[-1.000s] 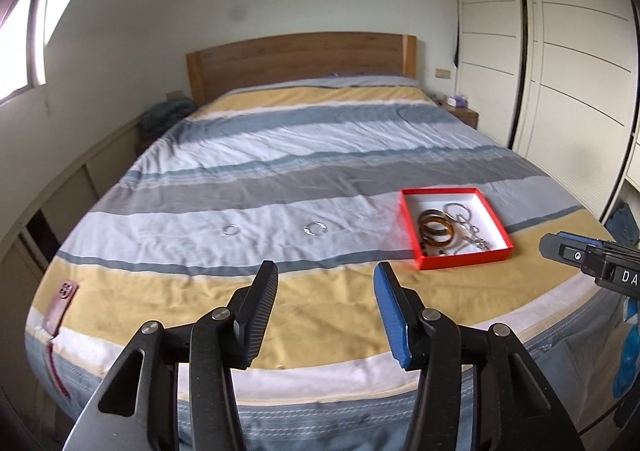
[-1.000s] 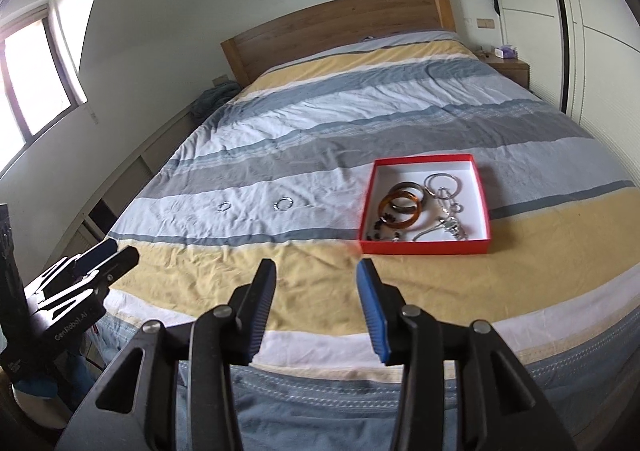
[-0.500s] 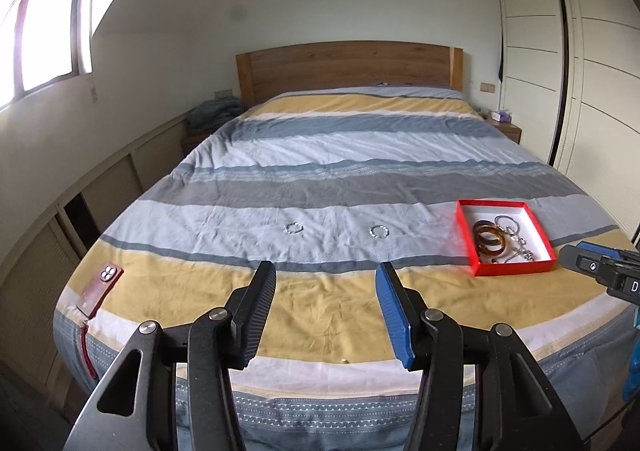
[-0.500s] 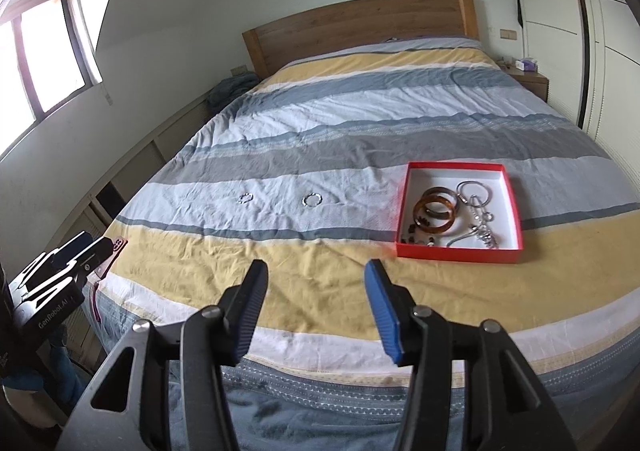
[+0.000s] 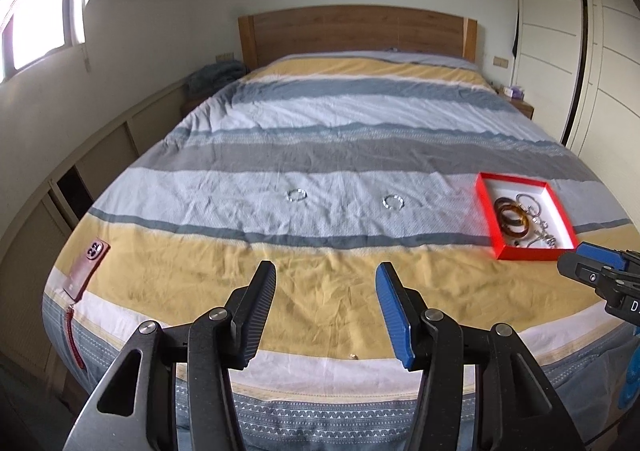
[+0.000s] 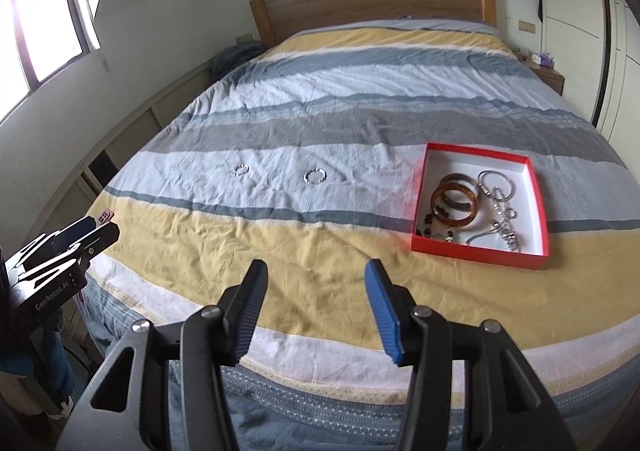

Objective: Organize jewelry
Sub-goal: 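Withdraw both tools and move toward the twisted silver rings on the duvet, then grasp a twisted silver ring with the left tool while the right tool grasps another ring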

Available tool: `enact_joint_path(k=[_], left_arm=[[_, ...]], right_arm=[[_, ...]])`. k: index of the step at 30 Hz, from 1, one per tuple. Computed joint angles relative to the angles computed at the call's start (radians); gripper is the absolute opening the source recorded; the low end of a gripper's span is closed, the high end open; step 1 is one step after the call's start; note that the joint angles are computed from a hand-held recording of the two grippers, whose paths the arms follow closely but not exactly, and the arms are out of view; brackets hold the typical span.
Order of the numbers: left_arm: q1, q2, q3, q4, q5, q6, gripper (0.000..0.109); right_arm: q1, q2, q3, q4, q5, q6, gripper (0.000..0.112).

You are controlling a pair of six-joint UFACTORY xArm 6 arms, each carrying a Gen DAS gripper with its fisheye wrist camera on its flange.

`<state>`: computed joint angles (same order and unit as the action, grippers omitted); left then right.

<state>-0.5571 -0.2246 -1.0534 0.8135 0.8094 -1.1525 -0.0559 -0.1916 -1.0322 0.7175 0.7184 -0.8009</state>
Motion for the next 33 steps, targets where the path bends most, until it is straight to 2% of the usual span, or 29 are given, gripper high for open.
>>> enact_joint_path(k=[11, 17, 22, 26, 29, 33], left_arm=[[0.123, 0.158, -0.042, -0.148, -0.098, 0.122, 0.052], [0.197, 0.281, -0.107, -0.243, -0.161, 0.214, 0.054], [0.282, 0.414, -0.208, -0.318, -0.228, 0.301, 0.057], [0.34, 0.541, -0.328, -0.359, -0.28, 0.374, 0.063], [0.376, 0.653, -0.449, -0.399, -0.284, 0.432, 0.064], [0.41, 0.798, -0.625, -0.416, -0.261, 0.481, 0.065]], right_arm=[[0.063, 0.215, -0.142, -0.081, -0.003, 0.064, 0.049], [0.104, 0.389, -0.301, -0.123, 0.016, 0.102, 0.049], [0.132, 0.575, -0.51, -0.154, 0.048, 0.149, 0.049], [0.152, 0.722, -0.692, -0.173, 0.073, 0.182, 0.049], [0.166, 0.857, -0.87, -0.202, 0.108, 0.221, 0.049], [0.18, 1.044, -1.136, -0.247, 0.181, 0.275, 0.055]])
